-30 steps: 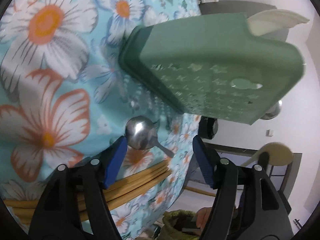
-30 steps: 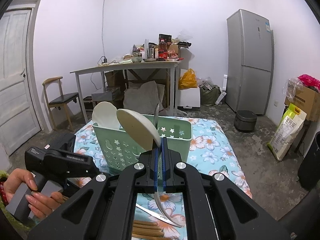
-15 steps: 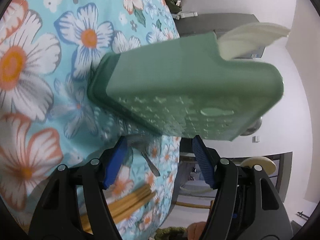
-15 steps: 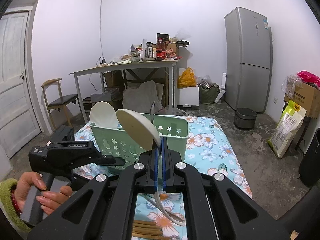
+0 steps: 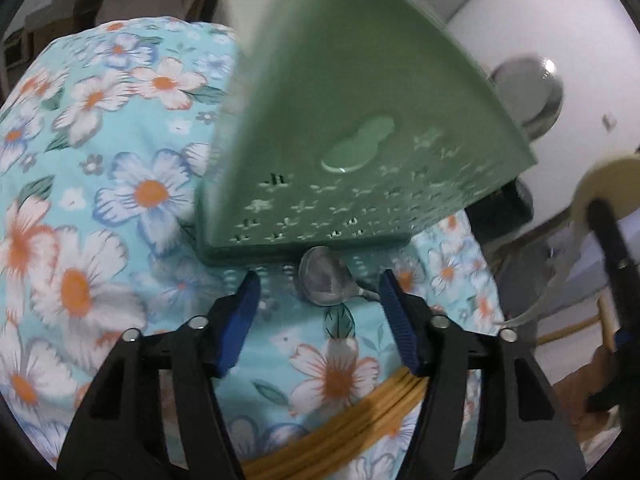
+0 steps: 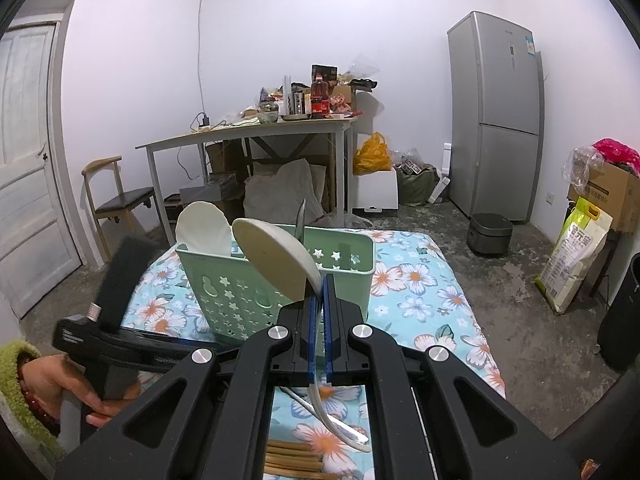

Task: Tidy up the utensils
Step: 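Hold the white spoon above the caddy with the right tool while the left tool grasps the metal spoon, then lower the metal spoon into the caddy and open the left tool while the right tool holds the white spoon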

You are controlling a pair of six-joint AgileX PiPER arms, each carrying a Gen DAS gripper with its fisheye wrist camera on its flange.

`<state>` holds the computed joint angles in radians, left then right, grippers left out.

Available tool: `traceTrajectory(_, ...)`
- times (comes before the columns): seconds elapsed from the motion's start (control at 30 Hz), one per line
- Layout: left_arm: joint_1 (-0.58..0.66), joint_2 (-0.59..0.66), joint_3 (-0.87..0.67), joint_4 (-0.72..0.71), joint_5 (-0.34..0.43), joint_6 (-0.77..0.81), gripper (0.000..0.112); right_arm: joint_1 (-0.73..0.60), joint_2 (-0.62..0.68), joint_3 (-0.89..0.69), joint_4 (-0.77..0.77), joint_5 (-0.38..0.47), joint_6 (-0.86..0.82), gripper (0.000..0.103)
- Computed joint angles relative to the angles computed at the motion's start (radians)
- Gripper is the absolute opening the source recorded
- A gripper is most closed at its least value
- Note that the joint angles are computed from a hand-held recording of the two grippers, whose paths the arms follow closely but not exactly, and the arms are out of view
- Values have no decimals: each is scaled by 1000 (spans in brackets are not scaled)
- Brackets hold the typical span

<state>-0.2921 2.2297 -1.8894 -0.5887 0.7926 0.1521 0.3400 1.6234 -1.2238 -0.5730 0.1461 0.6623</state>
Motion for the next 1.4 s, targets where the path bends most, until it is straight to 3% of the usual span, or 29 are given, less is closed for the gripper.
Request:
traceTrajectory(0.1,-8,69,-116,77,66,-46,48,-2,3,-1,-5,-2,5,3)
traceTrajectory(0.27,0,99,-156,92,82,-62,37,-2,5,-1,-13,-3,13,3)
traceTrajectory(0.47,8,82,-114,86,60,-49,7,-2,5,-1,-13,-4,14,3)
traceTrajectory(0.67,2,-19,36,54,-33,-21,4,8,-5,2,-88,1,93,3)
traceTrajectory(0.87,26,-207,245,27,-141,22,1,22,-26,17,-302,1,301,3)
traceTrajectory(1.1,32,-433,432,160,-257,-53,1,24,-53,31,-526,-10,510,3)
traceTrajectory(1.4,34,-649,521,307,-346,-189,1,15,-76,25,-597,-5,578,3)
